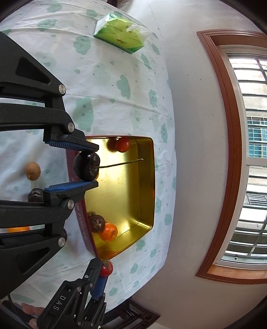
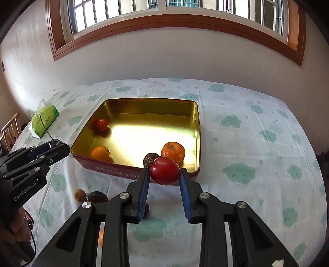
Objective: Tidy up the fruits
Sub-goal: 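Carry the cherry and the tomato up and over the red tin, then open the left tool to drop the cherry in the tin while the right tool releases the tomato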
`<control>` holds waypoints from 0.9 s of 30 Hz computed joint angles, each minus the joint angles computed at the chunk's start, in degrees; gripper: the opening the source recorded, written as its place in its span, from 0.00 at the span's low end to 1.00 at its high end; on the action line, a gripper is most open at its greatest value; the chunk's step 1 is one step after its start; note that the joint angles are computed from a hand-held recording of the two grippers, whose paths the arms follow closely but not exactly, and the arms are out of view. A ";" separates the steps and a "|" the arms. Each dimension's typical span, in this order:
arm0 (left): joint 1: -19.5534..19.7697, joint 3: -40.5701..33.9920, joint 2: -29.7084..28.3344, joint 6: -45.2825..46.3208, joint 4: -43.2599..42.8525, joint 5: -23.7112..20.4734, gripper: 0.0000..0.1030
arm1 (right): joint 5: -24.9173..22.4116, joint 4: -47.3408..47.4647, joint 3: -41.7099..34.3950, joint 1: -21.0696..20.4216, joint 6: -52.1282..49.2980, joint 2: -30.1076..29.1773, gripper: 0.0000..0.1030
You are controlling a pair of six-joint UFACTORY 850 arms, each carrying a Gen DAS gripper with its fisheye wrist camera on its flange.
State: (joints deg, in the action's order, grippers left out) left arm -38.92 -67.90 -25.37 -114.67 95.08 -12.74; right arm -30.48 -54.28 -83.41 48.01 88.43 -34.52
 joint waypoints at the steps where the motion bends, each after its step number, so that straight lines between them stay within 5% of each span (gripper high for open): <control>1: 0.44 -1.06 -0.74 1.73 -1.78 0.86 0.28 | 0.29 0.56 -0.75 -0.33 -0.99 -0.57 0.27; 11: 1.25 -9.59 -8.16 29.86 -27.52 1.72 0.28 | 2.16 7.04 -6.57 -2.68 -9.00 -5.77 0.27; 27: 1.19 -13.23 -12.19 37.11 -36.13 -0.94 0.28 | 5.51 13.96 -8.89 -4.12 -16.65 -8.63 0.27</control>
